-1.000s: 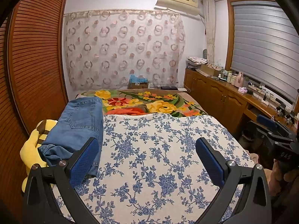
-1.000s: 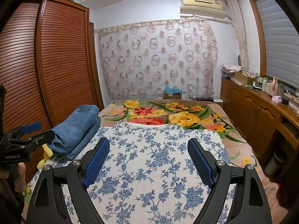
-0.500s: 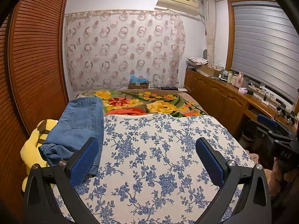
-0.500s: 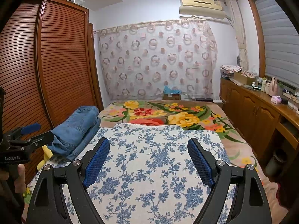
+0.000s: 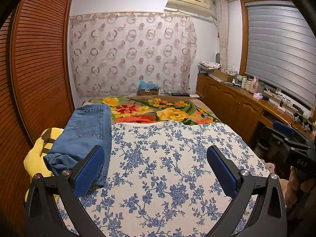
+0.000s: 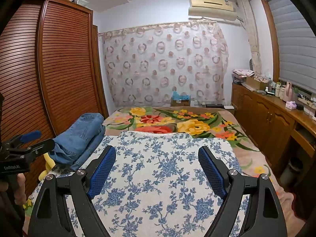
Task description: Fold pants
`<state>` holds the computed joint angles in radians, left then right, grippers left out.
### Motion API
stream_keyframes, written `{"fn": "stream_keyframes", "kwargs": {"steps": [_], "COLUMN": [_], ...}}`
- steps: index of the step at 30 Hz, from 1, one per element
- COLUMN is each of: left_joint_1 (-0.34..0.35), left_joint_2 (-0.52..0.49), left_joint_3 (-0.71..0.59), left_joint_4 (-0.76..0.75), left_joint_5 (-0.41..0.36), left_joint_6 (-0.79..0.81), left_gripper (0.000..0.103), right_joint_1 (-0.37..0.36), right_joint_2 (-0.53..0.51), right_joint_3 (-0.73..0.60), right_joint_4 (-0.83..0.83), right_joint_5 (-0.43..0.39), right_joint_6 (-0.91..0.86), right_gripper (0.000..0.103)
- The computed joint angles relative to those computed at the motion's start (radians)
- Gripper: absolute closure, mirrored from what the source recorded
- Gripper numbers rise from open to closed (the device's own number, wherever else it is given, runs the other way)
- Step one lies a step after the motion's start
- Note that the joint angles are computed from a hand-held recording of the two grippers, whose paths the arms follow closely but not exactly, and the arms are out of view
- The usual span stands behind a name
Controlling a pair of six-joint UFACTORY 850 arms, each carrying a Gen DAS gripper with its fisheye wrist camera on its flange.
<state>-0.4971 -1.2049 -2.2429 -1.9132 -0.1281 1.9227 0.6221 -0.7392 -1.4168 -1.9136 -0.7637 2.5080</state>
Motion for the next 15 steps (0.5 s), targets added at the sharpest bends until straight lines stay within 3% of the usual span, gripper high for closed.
{"fn": "stream_keyframes", "kwargs": {"steps": [15], "left_joint_1": [0.001], "left_joint_2": [0.004], "left_joint_3": [0.006], "left_joint_4": [-0.042], "left_joint_5": [-0.002], "left_joint_6": [0.042], "left_gripper": [0.0], "right_joint_1": [-0.003], "right_joint_2": [0.002], "right_joint_3": [0.005], "right_joint_4": [-0.002], "right_joint_5": [0.0], "right_joint_6": [0.007], "right_gripper": [0.016]}}
